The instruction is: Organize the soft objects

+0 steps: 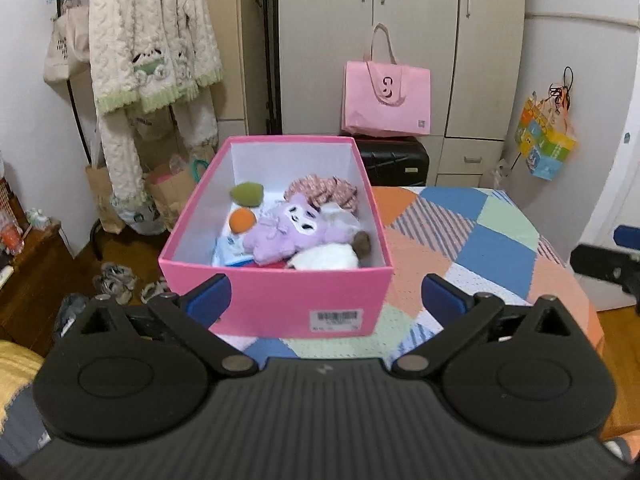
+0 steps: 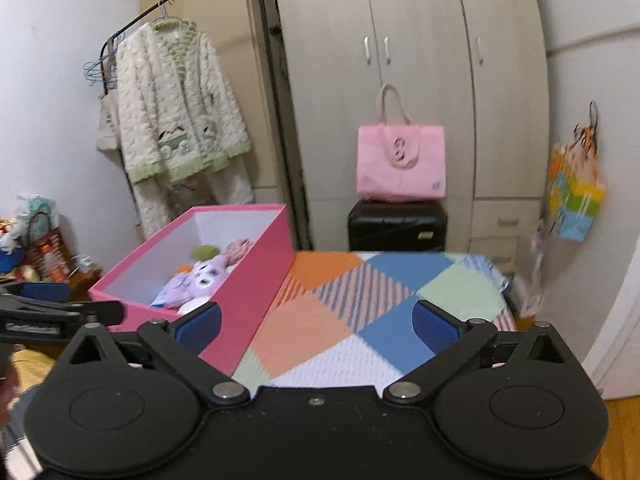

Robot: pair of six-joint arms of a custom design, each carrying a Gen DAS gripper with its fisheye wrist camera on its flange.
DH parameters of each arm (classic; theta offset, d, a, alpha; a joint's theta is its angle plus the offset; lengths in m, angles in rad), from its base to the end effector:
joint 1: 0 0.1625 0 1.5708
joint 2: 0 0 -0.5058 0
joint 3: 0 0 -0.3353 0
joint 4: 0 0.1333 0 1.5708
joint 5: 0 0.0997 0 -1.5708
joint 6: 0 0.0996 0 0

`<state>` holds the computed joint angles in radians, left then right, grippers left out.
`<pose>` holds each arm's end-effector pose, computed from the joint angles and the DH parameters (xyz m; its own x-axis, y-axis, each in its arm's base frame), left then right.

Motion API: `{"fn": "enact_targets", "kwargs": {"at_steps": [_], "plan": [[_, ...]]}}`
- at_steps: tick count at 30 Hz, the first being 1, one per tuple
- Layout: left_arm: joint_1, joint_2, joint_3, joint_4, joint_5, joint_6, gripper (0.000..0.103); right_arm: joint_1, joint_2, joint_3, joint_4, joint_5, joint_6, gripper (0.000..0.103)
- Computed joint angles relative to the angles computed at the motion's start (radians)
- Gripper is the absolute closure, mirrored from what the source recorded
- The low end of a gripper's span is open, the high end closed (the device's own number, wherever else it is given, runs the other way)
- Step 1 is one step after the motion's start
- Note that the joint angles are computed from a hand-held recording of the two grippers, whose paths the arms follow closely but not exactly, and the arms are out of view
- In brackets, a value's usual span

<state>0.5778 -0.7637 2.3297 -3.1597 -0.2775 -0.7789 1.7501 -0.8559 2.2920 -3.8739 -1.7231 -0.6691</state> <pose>-0.2663 -0.4471 0.1520 -0.7079 -0.2288 -0.6682 0.4779 0.5414 -0.6917 0.2084 -0.4868 0.2245 -0.7075 -0.4440 0.5499 -0.7066 0.4607 -0.5371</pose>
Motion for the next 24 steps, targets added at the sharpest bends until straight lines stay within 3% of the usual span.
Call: {"fn": "enact_targets", "kwargs": {"at_steps": [3,7,14,19,21,24], "plan": [[-0.017,0.008,0.009,0.029,0.014,-0.057,0.0,0.012,-0.011,0.028,-0.012,-0.037,-0.016,0.0],[-0.03,0.021,0.022,0.036,0.022,-0.105,0.0,0.03,0.015,0.069,-0.144,-0.093,-0.048,0.0],[-0.043,0.043,0.025,0.115,0.038,-0.178,0.0,0.021,0.005,0.105,-0.186,-0.086,-0.057,0.0],[-0.06,0.097,0.058,-0.043,0.057,-0.121,0.0,0.019,-0.013,0.124,-0.143,-0.096,-0.053,0.0],[-0.067,0.117,0.067,-0.095,0.075,-0.098,0.0,0.018,0.004,0.142,-0.202,-0.096,-0.073,0.0],[-0.073,0.118,0.067,-0.065,0.097,-0.123,0.0,0.026,0.054,0.162,-0.337,-0.115,-0.136,0.0]]}}
